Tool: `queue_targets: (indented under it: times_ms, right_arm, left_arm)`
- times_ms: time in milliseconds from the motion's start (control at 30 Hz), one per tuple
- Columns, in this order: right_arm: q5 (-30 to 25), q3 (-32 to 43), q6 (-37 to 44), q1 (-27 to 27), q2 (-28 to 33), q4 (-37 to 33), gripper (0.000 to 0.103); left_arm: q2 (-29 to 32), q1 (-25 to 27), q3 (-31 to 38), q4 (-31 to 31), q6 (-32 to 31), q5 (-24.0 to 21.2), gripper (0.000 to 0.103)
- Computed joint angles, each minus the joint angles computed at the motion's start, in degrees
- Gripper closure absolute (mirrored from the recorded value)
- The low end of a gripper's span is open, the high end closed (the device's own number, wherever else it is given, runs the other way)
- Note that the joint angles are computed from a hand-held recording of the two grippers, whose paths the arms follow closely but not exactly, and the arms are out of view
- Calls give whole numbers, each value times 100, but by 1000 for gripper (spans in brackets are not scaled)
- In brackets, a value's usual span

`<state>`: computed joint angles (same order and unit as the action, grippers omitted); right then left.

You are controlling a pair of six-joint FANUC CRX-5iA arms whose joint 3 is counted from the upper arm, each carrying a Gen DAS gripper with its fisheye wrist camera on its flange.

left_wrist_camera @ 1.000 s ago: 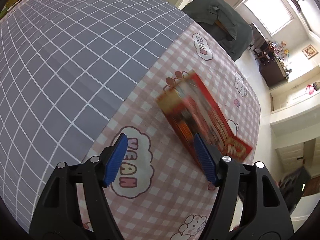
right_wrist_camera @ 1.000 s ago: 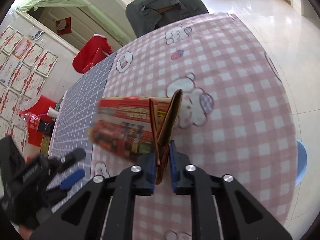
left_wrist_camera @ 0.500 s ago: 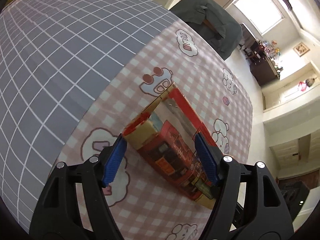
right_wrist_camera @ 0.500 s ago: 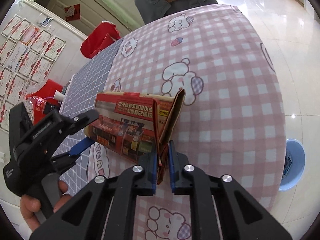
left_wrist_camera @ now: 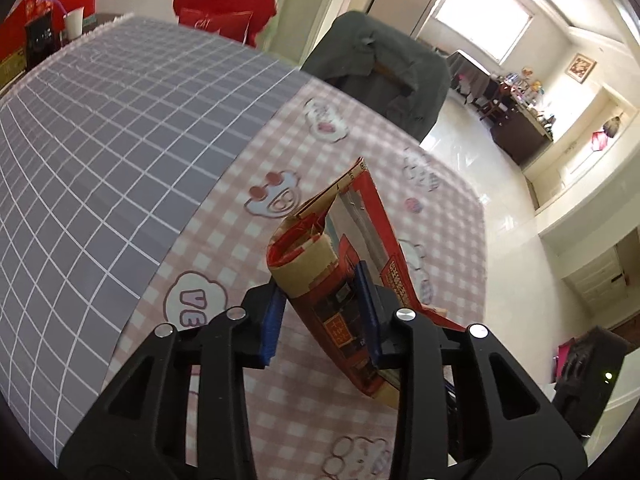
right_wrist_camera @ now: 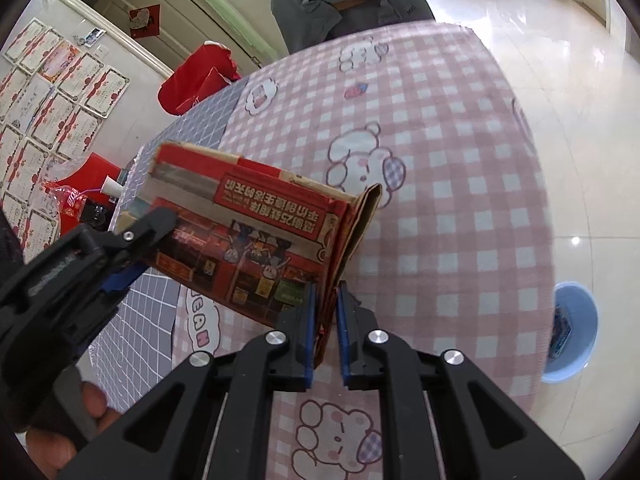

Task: Collect trash
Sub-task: 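Close the left and right grippers on the red snack box, then carry the red snack box with both grippers over the blue bucket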

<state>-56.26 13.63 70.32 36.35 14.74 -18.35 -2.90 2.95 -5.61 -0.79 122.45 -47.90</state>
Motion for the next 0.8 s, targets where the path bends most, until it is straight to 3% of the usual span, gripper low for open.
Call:
queue_targets:
  times_ms: [367, 800]
  right_arm:
    - [139, -535, -120, -289, -697, 443, 93]
    - [72, -1432, -9, -1683, -1672, 437, 93]
  left_arm:
    - [153, -903, 654, -402, 501, -136, 71]
    - [1305, -2252, 1964, -355, 596, -299, 71]
